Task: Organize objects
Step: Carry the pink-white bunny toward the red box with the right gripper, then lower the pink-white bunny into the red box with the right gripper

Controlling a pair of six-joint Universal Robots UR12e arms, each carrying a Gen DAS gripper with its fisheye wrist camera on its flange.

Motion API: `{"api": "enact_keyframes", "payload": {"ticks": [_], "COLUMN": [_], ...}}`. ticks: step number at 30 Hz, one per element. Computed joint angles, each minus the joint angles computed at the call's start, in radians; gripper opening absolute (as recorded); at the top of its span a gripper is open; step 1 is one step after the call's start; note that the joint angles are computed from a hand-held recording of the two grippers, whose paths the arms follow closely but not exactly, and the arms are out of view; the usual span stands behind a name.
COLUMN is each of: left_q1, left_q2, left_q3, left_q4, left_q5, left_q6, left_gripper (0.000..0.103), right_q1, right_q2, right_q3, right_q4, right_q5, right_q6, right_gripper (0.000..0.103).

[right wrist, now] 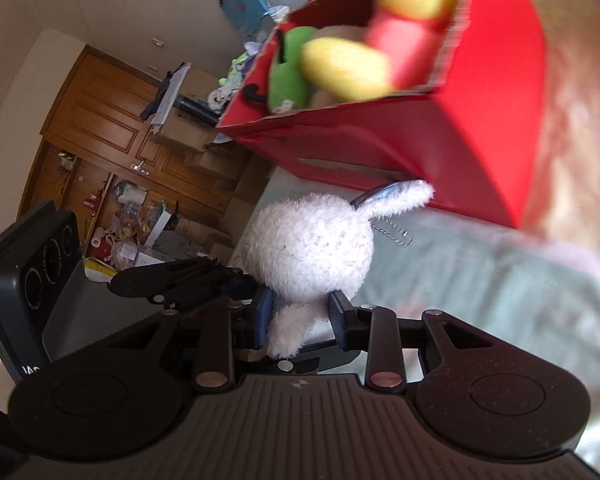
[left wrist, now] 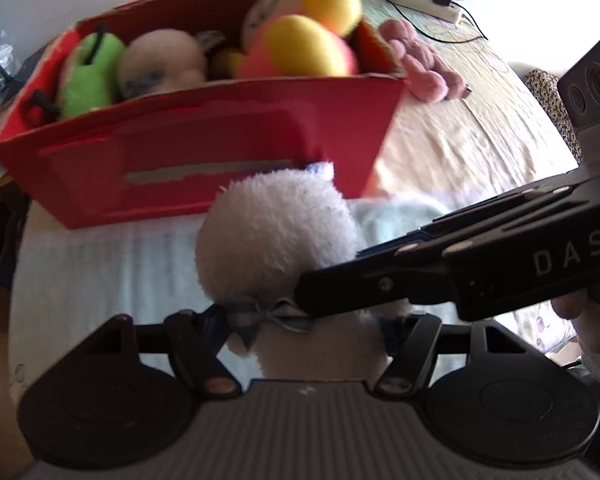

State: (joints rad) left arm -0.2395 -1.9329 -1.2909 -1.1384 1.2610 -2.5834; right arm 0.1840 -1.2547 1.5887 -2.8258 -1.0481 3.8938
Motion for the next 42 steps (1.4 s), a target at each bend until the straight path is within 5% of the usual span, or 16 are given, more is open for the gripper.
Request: {"api": "enact_keyframes", "payload": {"ticks": [11, 20, 32, 42], "left_q1": [0.113, 0.160, 0.140, 0.097], "left_q2": [0.015, 0.012, -0.078, -0.189], "left_q3": [0.013, 0.034, 0.139, 0.283], "left_q4": [0.065, 0.159, 0.187, 0.062], "left_q5": [-0.061, -0.162, -0.347, -0.455], "left_q6": [0.040, 0.067, 0.093, 0.110], "left_gripper": [0.069, 0.069, 0.069, 0.069], "right_q1": [0.052, 0.078, 0.106, 0.106], "right_q2": [0.124, 0.159, 0.131, 0.123], "right_q3": [-0.191, -0.254, -0.242, -0.234], "right_q4": [-0.039, -0.121, -0.158, -0.115], "right_q5": [0.007, -0.080, -0.409, -0.610], "right_q6": [-0.049, -0.034, -0.074, -0.072], "right_gripper": [0.032, 0.031, 0.031, 0.029]}}
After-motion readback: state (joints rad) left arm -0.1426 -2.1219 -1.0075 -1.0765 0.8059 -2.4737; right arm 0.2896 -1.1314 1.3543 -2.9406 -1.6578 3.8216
